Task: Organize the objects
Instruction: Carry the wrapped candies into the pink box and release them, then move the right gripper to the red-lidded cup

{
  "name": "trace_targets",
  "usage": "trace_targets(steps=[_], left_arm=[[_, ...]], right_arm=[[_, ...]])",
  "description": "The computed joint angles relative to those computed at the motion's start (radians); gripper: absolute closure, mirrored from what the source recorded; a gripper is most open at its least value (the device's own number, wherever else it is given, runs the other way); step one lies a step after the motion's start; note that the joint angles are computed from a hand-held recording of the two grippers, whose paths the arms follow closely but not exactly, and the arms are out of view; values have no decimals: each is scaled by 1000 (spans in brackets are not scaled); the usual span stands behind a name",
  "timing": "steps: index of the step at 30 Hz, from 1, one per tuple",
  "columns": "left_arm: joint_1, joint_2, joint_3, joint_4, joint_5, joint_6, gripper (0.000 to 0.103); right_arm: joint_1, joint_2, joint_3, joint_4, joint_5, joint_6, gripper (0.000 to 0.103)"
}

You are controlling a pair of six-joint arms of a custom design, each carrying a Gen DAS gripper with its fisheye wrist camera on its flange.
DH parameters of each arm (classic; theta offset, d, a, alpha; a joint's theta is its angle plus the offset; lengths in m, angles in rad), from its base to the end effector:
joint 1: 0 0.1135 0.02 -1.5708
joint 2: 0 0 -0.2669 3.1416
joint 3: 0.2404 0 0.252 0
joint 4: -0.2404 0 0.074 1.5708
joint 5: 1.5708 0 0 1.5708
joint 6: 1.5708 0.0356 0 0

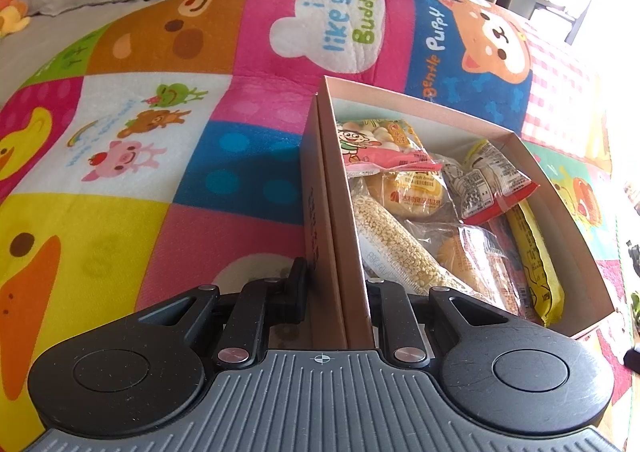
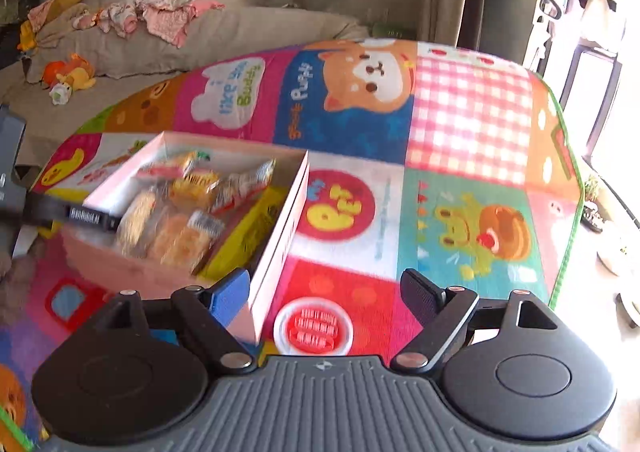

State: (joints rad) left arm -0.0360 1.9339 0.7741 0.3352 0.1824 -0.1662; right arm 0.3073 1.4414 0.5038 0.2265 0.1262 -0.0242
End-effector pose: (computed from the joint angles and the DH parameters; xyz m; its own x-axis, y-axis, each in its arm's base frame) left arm 0.3411 -0.0188 0.0826 -0.7499 -0.1358 -0.6475 0.0349 0.9692 -0.2437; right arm 0.2507 0.0749 0.1450 -0.6168 -0.2209 -0.7554 -0.2242 0.9694 -0.1005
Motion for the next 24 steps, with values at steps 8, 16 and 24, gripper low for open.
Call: trace_targets(steps=[8,16,24], left_arm=[[-15,-5,8,-23,-33,7,85],[-15,-5,13,-32,-36,8,85],[-18,-5,19,-45,-40,7,85]], right_arm=[[33,90,-148,219,5,1,20],[-65,328,19,260,-61,-11,20],[-119,404,94,272,-162,-7,32]])
